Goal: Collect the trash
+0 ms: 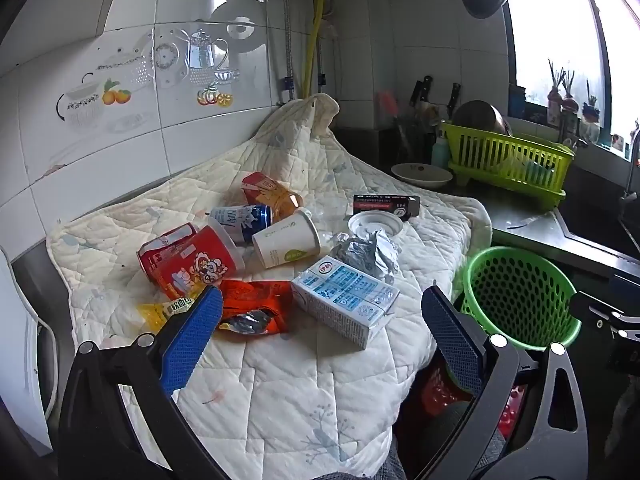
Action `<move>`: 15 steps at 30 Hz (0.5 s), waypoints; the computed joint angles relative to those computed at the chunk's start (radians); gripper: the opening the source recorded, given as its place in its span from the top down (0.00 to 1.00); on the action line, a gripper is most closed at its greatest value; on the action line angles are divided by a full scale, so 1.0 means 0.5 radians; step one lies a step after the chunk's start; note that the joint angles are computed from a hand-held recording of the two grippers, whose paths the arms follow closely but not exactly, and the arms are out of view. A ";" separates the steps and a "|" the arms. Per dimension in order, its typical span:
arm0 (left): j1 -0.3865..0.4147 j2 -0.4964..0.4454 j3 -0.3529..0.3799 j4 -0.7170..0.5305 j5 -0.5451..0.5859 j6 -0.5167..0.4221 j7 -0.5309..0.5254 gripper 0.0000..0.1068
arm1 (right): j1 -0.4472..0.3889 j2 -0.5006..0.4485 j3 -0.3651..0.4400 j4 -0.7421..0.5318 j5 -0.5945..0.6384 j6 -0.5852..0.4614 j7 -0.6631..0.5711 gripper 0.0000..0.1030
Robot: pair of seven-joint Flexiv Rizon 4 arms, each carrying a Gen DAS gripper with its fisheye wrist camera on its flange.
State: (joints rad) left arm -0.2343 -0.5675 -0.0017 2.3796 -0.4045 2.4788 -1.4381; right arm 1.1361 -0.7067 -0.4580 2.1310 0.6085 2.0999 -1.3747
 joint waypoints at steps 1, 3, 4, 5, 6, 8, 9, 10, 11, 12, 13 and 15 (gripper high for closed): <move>-0.003 0.000 0.002 -0.001 -0.002 0.001 0.004 0.08 | -0.002 0.001 0.003 0.000 -0.002 0.004 -0.002 0.06; -0.013 -0.003 -0.001 -0.007 -0.008 -0.003 0.012 0.08 | -0.004 0.002 0.004 0.000 -0.001 0.003 -0.005 0.06; -0.015 -0.005 -0.001 -0.010 -0.009 -0.003 0.014 0.08 | -0.005 0.002 0.004 0.000 -0.001 0.002 -0.007 0.06; -0.003 -0.021 -0.006 -0.012 0.016 0.012 -0.002 0.08 | -0.004 0.002 0.002 0.000 0.000 0.003 -0.009 0.06; -0.005 -0.026 -0.005 -0.015 0.012 0.013 0.000 0.08 | 0.021 -0.002 -0.019 -0.002 0.013 -0.009 -0.014 0.06; -0.008 -0.002 -0.005 -0.023 -0.001 -0.035 0.025 0.08 | 0.015 -0.002 -0.016 -0.003 0.009 -0.006 -0.008 0.06; -0.007 -0.001 -0.005 -0.026 0.000 -0.043 0.026 0.08 | 0.041 -0.004 -0.032 0.002 0.024 -0.007 -0.010 0.06; -0.008 -0.002 -0.003 -0.029 -0.001 -0.048 0.028 0.09 | 0.042 -0.006 -0.034 0.003 0.025 -0.006 -0.008 0.06; -0.005 -0.002 -0.003 -0.032 0.003 -0.052 0.028 0.08 | 0.040 -0.006 -0.033 0.003 0.024 -0.005 -0.006 0.06; -0.001 -0.002 -0.003 -0.035 0.008 -0.057 0.026 0.08 | 0.033 -0.005 -0.027 0.003 0.018 -0.002 -0.004 0.06; 0.004 -0.001 -0.003 -0.038 0.011 -0.065 0.023 0.09 | 0.030 -0.005 -0.022 0.004 0.015 0.001 -0.004 0.06; 0.017 0.000 -0.004 -0.048 0.023 -0.087 0.020 0.09 | 0.037 -0.010 -0.035 -0.012 0.014 -0.017 -0.007 0.06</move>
